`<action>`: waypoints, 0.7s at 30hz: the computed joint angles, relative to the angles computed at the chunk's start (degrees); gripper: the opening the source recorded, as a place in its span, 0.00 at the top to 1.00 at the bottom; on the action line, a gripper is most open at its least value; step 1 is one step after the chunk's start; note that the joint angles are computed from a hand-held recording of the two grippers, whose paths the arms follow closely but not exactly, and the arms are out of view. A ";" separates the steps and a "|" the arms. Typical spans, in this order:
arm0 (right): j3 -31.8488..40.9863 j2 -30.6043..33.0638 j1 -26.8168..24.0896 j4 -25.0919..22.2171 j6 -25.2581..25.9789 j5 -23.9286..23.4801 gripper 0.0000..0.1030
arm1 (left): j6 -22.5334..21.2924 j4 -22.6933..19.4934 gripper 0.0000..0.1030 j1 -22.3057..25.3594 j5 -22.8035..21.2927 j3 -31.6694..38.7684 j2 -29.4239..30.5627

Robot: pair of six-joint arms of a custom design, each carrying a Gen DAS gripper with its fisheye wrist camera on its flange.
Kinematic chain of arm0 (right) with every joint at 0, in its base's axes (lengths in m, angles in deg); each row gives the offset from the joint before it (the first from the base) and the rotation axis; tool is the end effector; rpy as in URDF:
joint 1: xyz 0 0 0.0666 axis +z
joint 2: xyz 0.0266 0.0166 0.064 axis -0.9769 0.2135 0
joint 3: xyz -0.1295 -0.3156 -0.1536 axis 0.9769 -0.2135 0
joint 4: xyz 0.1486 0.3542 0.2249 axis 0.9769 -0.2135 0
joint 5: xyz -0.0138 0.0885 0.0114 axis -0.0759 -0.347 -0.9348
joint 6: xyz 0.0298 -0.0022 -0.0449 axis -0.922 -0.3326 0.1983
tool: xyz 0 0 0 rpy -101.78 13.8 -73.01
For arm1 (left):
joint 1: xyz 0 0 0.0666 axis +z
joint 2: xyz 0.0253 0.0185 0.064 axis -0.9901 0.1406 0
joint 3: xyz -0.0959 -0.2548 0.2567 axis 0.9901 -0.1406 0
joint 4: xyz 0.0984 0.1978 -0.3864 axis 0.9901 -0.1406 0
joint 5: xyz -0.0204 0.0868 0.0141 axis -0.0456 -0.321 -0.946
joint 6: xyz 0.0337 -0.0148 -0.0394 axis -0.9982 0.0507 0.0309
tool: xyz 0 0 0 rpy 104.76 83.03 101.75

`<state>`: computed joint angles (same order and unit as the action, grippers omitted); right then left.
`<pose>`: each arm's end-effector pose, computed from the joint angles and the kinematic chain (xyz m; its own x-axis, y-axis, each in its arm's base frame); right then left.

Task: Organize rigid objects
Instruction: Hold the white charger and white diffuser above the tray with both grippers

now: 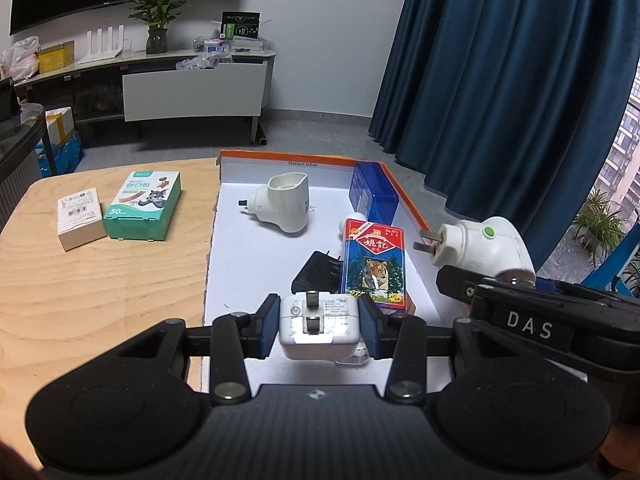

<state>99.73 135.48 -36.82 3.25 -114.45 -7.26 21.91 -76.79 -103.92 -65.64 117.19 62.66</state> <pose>0.5094 0.4044 0.3592 -0.4140 0.3640 -0.8343 0.4524 0.8776 0.1584 0.5936 -0.2529 0.3600 -0.5720 0.2965 -0.7648 0.6183 0.7685 -0.1645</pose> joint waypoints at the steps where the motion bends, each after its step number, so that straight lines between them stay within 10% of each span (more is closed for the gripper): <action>1: -0.03 0.00 -0.01 0.02 -0.07 -0.04 0.32 | 0.01 0.01 0.58 -0.03 -0.02 -0.01 0.03; 21: 1.05 0.70 -0.16 -1.11 -0.56 -0.68 0.32 | -0.31 -0.16 0.58 -0.16 -0.15 0.07 0.28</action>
<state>100.77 136.18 -36.99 2.14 -115.01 -7.93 21.60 -76.95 -104.08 -65.79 117.26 62.93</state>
